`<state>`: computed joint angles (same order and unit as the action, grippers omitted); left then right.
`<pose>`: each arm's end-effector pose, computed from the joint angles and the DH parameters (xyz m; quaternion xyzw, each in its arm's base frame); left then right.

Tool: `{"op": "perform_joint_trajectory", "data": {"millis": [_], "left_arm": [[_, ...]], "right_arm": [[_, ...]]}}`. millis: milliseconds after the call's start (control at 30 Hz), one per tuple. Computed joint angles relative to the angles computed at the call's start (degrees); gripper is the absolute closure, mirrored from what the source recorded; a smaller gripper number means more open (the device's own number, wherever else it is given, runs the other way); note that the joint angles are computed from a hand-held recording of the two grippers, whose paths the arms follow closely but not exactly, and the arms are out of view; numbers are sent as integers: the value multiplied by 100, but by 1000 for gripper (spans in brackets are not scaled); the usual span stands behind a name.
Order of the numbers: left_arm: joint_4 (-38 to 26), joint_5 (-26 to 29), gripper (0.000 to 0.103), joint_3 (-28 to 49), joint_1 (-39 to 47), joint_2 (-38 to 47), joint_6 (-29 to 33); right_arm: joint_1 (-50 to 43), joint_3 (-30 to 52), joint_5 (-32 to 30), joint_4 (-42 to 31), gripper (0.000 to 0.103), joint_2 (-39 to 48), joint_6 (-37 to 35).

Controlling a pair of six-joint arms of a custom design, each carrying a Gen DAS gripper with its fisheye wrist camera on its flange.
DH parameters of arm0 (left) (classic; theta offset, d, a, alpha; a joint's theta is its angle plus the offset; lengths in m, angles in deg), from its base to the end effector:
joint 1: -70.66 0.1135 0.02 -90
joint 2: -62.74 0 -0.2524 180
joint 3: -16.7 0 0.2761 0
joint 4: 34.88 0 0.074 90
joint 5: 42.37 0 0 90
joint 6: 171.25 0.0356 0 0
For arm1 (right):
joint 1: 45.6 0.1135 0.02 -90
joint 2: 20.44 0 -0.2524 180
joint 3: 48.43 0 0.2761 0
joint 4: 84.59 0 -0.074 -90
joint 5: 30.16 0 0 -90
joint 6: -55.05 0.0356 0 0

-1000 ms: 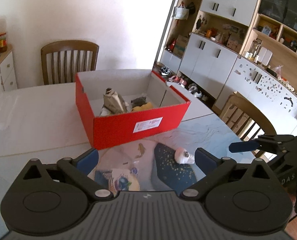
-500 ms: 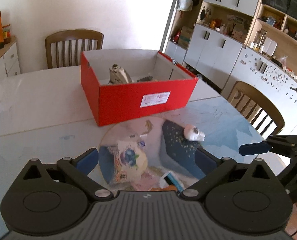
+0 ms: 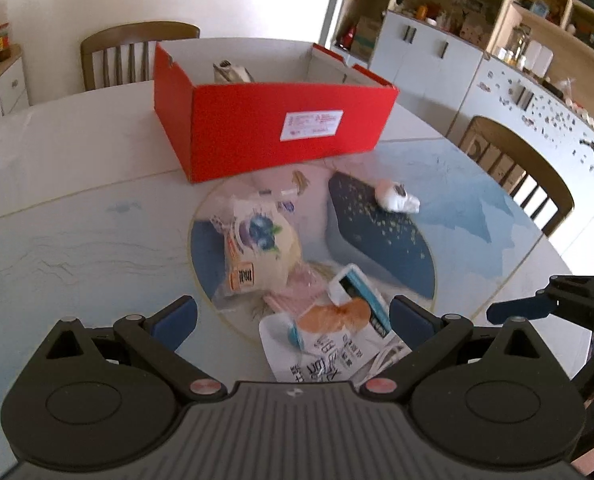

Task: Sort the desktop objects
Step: 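Withdraw both tools from the box toward the remaining items on the table, then grasp the white printed snack bag with the left tool while the right tool grasps the pink binder clip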

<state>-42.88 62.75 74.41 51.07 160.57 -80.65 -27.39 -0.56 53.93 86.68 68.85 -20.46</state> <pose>0.3152 -0.1220 0.1049 0.2086 0.9033 -0.1796 0.3292 0.2782 0.0954 0.0992 -0.0480 0.9378 0.1423 0.3129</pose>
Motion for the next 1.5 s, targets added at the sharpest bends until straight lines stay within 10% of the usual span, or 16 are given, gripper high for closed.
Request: {"op": "perform_joint_trajectory", "data": {"millis": [1100, 1500], "left_arm": [[557, -743, 1, -31, -311, 729, 29], [566, -614, 20, 20, -338, 851, -74]], "right_arm": [[1089, 338, 1518, 507, 36, 1161, 1018], [911, -46, 1573, 676, 45, 900, 580]]}}
